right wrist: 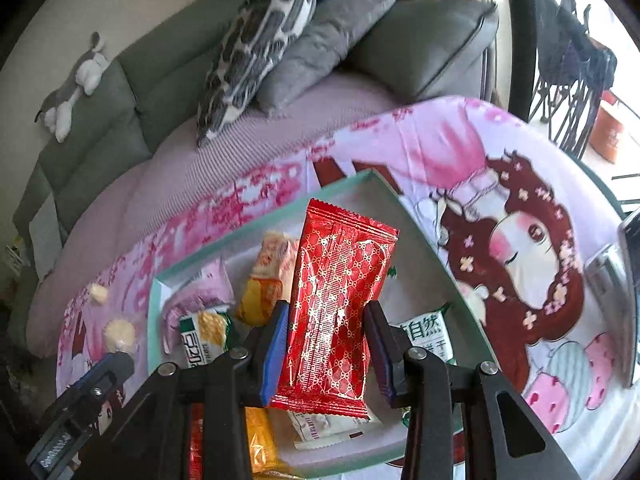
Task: Organize snacks
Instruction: 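Carry the dark red box and red patterned packet over the tray with both tools, then open the left tool over the tray while the right tool releases the red packet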
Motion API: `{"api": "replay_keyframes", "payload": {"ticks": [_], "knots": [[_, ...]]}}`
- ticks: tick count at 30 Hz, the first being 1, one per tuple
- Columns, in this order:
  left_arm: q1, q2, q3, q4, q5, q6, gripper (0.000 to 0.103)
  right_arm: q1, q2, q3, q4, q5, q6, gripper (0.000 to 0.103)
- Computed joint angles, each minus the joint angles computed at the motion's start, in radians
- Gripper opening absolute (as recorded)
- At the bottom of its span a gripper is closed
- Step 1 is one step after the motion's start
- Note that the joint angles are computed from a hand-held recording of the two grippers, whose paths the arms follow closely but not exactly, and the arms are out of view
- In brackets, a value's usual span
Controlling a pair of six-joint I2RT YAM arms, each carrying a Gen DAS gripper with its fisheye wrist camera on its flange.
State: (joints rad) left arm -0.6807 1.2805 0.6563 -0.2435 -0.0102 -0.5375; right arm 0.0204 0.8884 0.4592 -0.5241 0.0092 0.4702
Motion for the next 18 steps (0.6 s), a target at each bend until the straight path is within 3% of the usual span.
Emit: {"api": "replay_keyframes", "payload": {"ticks": [12, 16, 18], "knots": [[0.149, -0.003, -0.056, -0.020, 0.052, -0.021, 0.041, 0.049, 0.101, -0.006, 0.053, 0.025, 0.019, 0.043], [0.179, 0.011, -0.061, -0.036, 0.061, -0.032, 0.056, 0.076, 0.114, 0.003, 0.044, 0.056, 0.029, 0.043], [0.191, 0.014, -0.063, -0.043, 0.063, -0.030, 0.061, 0.083, 0.118, 0.006, 0.039, 0.065, 0.032, 0.051]]}}
